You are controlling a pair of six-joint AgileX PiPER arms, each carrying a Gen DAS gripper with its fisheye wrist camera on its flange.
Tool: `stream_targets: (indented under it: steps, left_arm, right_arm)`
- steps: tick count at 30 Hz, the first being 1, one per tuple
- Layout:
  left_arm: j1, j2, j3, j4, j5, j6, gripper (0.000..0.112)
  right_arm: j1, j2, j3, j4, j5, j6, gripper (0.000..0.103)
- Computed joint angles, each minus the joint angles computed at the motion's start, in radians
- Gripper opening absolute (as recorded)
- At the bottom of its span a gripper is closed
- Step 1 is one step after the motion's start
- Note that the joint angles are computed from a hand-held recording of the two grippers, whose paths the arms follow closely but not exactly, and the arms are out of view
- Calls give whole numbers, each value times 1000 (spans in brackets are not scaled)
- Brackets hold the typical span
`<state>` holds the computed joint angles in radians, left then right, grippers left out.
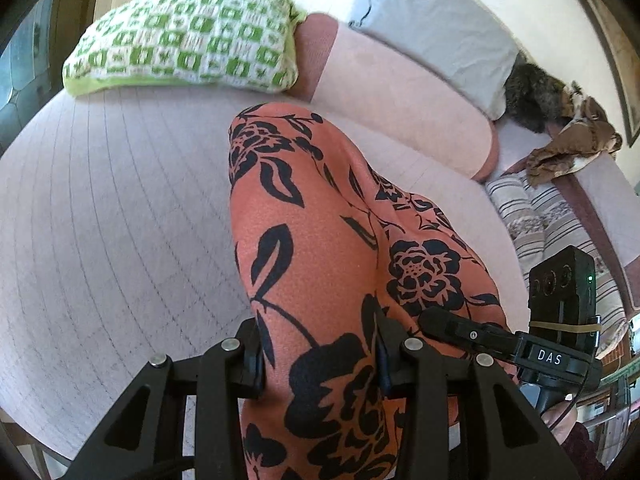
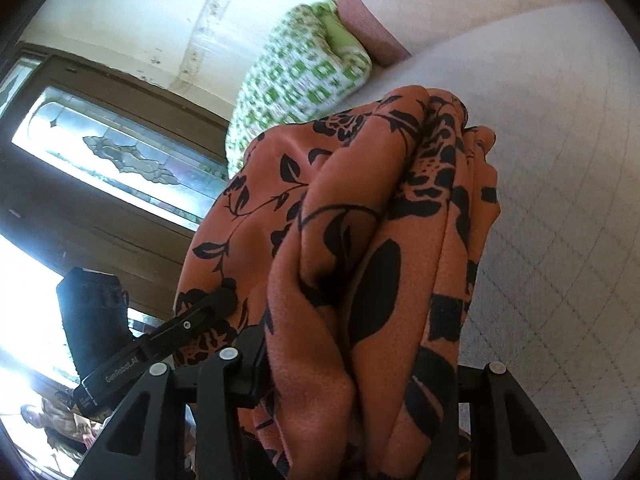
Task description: Fold small clothes
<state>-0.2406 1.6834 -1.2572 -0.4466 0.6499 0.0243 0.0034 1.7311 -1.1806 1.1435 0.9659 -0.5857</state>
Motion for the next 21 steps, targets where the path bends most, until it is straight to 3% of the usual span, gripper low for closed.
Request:
stream_targets:
  steps: [8,14,21]
  left_arm:
    - [-18,139,12,12,-39,-16,42]
    - [-4,183,21,-6,-62,10,51]
    - [-57,169,4,178,-61,-169,58]
  right_arm:
    - [37,114,6,-33,-61,22,48]
    - [35,135,31,-28,-77,-19,52]
    - [-10,102,92,-38,-54,-64,60]
